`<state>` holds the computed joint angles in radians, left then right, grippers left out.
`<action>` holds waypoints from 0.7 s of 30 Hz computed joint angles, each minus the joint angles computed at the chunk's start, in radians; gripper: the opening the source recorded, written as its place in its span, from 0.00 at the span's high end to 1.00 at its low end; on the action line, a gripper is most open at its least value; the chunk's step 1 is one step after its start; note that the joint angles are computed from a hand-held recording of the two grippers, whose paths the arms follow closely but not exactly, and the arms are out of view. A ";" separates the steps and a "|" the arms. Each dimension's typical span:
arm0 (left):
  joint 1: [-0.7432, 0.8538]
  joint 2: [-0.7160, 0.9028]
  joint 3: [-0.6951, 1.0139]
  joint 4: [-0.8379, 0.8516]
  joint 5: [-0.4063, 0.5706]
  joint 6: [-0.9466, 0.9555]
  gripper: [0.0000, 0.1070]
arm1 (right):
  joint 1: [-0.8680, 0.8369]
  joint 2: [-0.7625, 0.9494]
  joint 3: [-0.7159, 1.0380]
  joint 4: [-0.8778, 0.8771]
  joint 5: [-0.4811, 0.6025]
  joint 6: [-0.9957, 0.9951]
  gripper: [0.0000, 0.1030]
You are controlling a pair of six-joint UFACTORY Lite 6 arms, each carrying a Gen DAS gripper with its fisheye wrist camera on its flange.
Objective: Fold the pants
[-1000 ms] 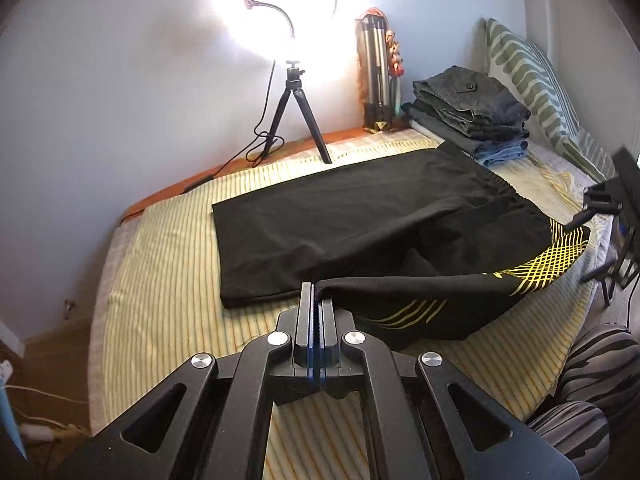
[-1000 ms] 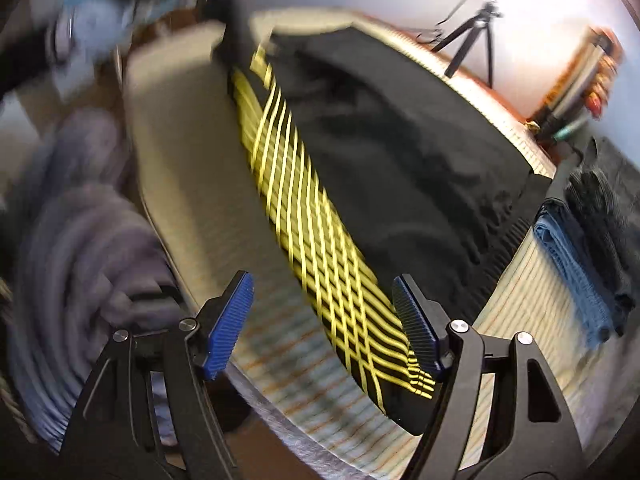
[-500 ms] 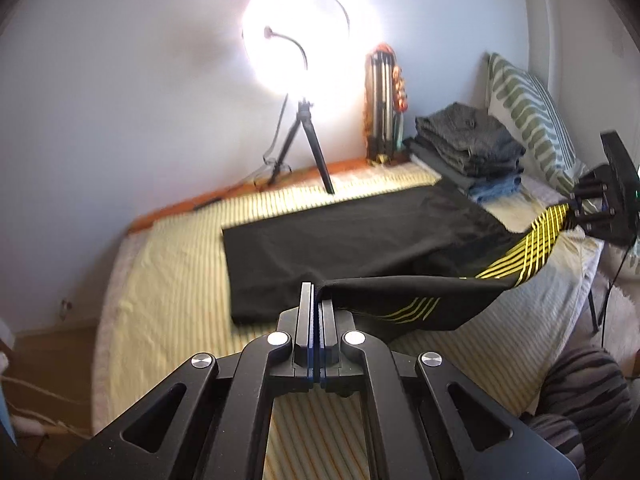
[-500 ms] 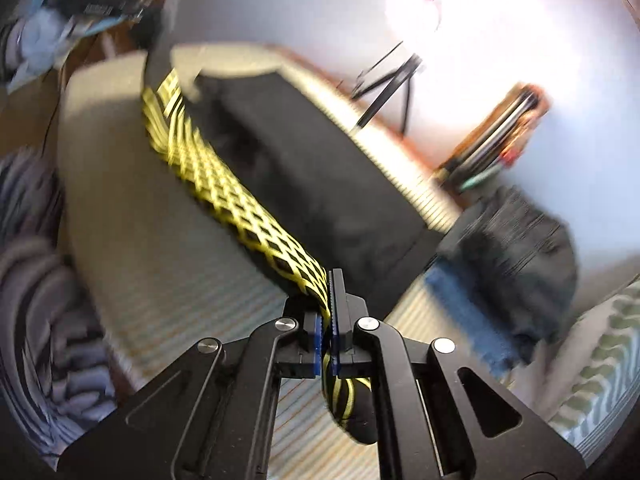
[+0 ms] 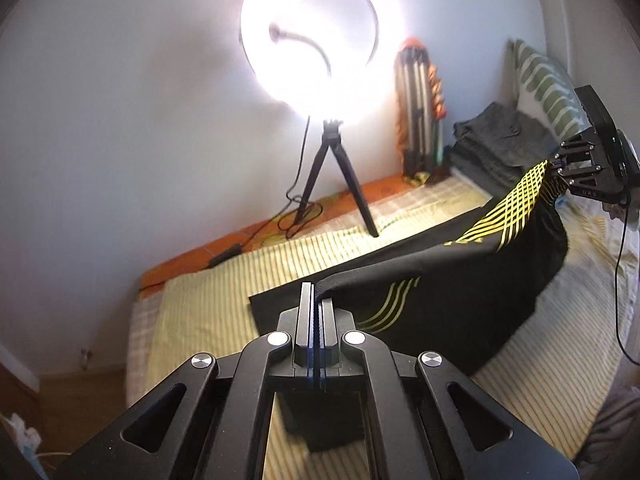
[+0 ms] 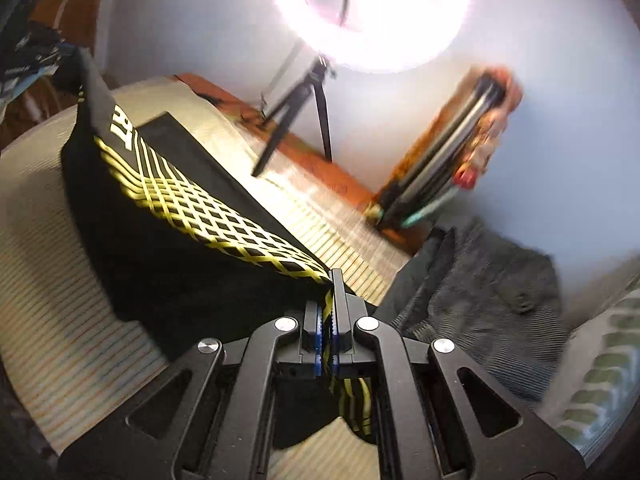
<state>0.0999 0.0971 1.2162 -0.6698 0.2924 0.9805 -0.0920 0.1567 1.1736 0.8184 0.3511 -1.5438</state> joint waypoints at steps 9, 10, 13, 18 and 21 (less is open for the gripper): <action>-0.015 0.508 0.372 0.346 -0.003 -0.356 1.00 | 0.063 0.513 0.441 -0.440 0.004 0.504 0.97; -0.010 0.548 0.407 0.364 0.004 -0.376 1.00 | 0.066 0.556 0.483 -0.477 0.014 0.542 0.97; -0.002 0.626 0.489 0.415 0.026 -0.422 1.00 | 0.072 0.641 0.580 -0.537 0.046 0.616 0.97; -0.009 0.746 0.664 0.560 0.090 -0.544 1.00 | 0.108 0.778 0.767 -0.684 0.097 0.779 0.97; -0.004 0.899 0.914 0.586 0.235 -0.578 1.00 | 0.136 0.886 0.933 -0.809 0.181 0.904 0.97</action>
<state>0.0956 0.9964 2.1303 -0.0834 0.5270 0.4026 0.0442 1.0424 2.1069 0.0095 0.5322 -0.6397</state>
